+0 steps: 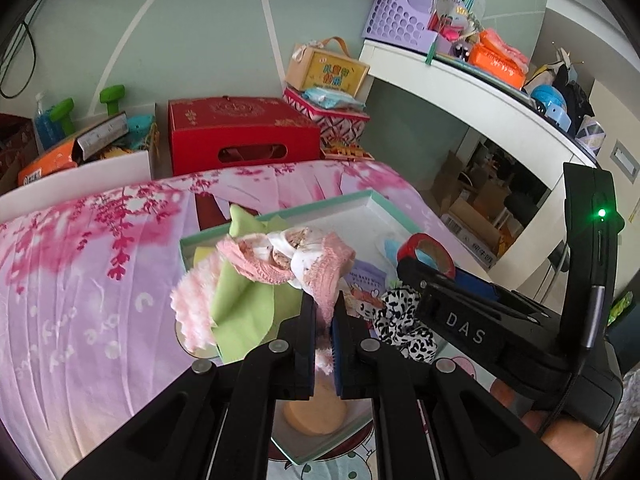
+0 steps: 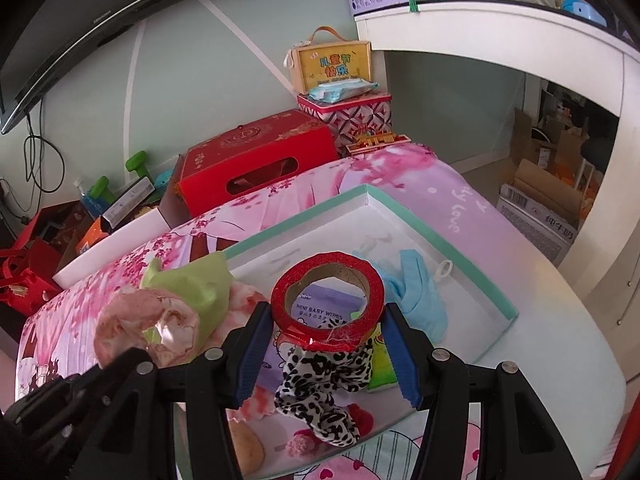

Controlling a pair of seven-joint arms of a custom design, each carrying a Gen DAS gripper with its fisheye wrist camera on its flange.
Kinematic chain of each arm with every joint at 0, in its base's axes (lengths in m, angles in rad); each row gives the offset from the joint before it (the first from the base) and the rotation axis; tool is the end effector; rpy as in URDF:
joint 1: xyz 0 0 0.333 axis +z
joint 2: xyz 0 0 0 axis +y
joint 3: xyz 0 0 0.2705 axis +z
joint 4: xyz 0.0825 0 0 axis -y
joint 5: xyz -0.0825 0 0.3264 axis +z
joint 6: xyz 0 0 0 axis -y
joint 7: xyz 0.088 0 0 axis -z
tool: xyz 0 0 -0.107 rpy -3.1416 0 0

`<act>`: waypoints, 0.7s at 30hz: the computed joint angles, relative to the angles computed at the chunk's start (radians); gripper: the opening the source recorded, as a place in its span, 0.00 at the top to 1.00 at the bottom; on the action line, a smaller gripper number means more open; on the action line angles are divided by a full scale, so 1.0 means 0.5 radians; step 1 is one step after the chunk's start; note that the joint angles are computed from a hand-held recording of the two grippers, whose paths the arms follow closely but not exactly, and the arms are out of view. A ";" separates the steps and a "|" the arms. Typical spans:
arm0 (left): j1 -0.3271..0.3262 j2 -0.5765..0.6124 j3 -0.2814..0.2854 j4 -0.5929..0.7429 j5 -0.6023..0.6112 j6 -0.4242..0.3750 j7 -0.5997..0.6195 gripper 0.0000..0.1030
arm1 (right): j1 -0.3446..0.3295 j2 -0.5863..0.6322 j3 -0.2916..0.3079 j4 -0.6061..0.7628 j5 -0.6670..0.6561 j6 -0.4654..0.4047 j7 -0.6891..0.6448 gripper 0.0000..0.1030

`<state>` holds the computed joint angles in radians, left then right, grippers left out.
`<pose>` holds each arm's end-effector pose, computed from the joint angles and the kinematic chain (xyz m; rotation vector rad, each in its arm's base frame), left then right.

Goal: Organize soft objects
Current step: 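Lift and carry the tape roll and pink scrunchie over the white tray, then open both tools to drop the tape roll and scrunchie into the tray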

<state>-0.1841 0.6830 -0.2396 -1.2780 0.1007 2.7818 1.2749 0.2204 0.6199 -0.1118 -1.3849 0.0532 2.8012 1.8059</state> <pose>0.6610 -0.2443 0.4435 -1.7748 1.9367 -1.0941 0.6865 0.0933 0.4329 -1.6098 1.8175 -0.6083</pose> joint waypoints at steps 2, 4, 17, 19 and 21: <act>-0.006 0.033 -0.005 0.047 -0.002 -0.040 0.009 0.94 | -0.002 0.019 -0.002 0.019 0.003 -0.016 0.007 0.43; -0.016 0.065 -0.008 0.091 -0.001 -0.071 0.022 0.94 | -0.006 0.031 0.000 0.032 0.009 -0.021 0.012 0.43; -0.109 0.438 0.037 0.626 -0.037 -0.435 0.037 0.93 | -0.017 0.100 0.010 0.118 0.008 -0.060 -0.004 0.43; -0.111 0.461 0.041 0.659 -0.046 -0.463 0.034 0.93 | -0.016 0.107 0.013 0.123 0.008 -0.057 -0.014 0.43; -0.114 0.450 0.047 0.649 -0.044 -0.470 0.037 0.93 | -0.006 0.112 0.004 0.128 -0.002 -0.055 -0.015 0.43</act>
